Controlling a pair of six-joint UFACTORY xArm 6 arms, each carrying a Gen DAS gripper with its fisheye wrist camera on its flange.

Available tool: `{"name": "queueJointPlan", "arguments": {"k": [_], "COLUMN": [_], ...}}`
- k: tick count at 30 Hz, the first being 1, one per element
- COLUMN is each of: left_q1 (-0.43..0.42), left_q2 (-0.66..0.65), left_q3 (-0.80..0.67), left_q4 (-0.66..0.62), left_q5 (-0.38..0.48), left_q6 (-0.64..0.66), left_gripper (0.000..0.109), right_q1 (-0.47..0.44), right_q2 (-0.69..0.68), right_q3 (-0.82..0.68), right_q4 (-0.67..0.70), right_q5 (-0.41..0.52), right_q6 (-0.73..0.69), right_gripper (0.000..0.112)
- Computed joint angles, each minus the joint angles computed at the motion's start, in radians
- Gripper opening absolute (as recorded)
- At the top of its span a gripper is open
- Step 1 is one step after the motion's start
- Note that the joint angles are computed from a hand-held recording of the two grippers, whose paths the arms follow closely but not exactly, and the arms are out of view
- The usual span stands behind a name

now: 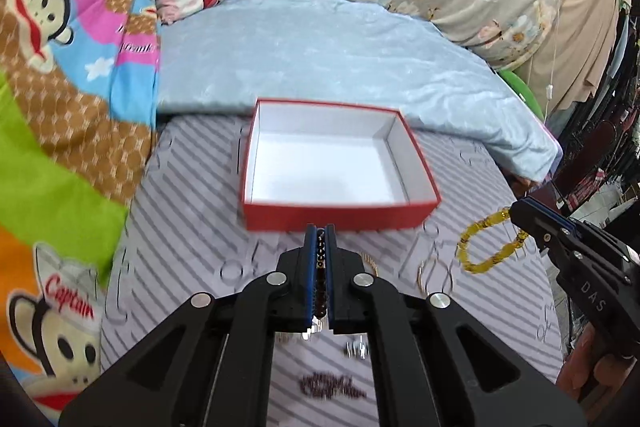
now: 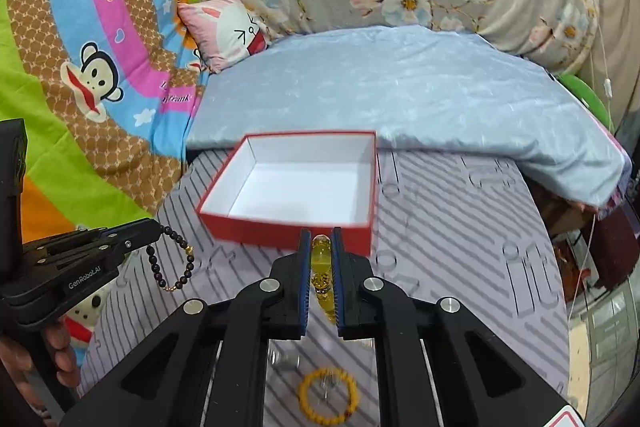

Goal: Organize jewelry
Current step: 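Carry both bracelets into the red box and open both tools, then lift both open tools out of the box toward the remaining jewelry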

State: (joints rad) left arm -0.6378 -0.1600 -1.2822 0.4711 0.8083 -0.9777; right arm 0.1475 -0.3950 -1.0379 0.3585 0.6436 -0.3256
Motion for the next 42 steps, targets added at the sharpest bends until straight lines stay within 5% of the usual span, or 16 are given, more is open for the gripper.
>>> {"name": "queueJointPlan", "arguments": {"k": [15, 25, 29, 30, 31, 34, 42], "left_q1": [0.192, 0.254, 0.255, 0.255, 0.255, 0.253, 0.218], "left_q2": [0.488, 0.706, 0.738, 0.732, 0.729, 0.691, 0.532], "left_q3": [-0.529, -0.733, -0.759, -0.745, -0.737, -0.677, -0.488], "left_q4": [-0.127, -0.262, -0.217, -0.204, -0.197, -0.116, 0.097], "left_q5": [-0.050, -0.047, -0.012, -0.016, -0.015, -0.024, 0.050], "left_q6": [0.272, 0.393, 0.382, 0.375, 0.371, 0.290, 0.098], "left_gripper": [0.003, 0.003, 0.004, 0.005, 0.014, 0.053, 0.055], "right_q1": [0.023, 0.012, 0.013, 0.012, 0.011, 0.012, 0.018], "right_q2": [0.620, 0.867, 0.872, 0.861, 0.851, 0.799, 0.553], "right_q3": [-0.626, -0.856, -0.835, -0.817, -0.801, -0.731, -0.426], "right_q4": [0.145, 0.046, -0.067, -0.085, -0.092, -0.131, -0.218], "right_q5": [0.119, 0.217, 0.168, 0.148, 0.130, 0.067, -0.099], "right_q6": [-0.029, 0.067, 0.120, 0.128, 0.132, 0.141, 0.165], "right_gripper": [0.009, 0.009, 0.015, 0.025, 0.035, 0.041, 0.050]}}
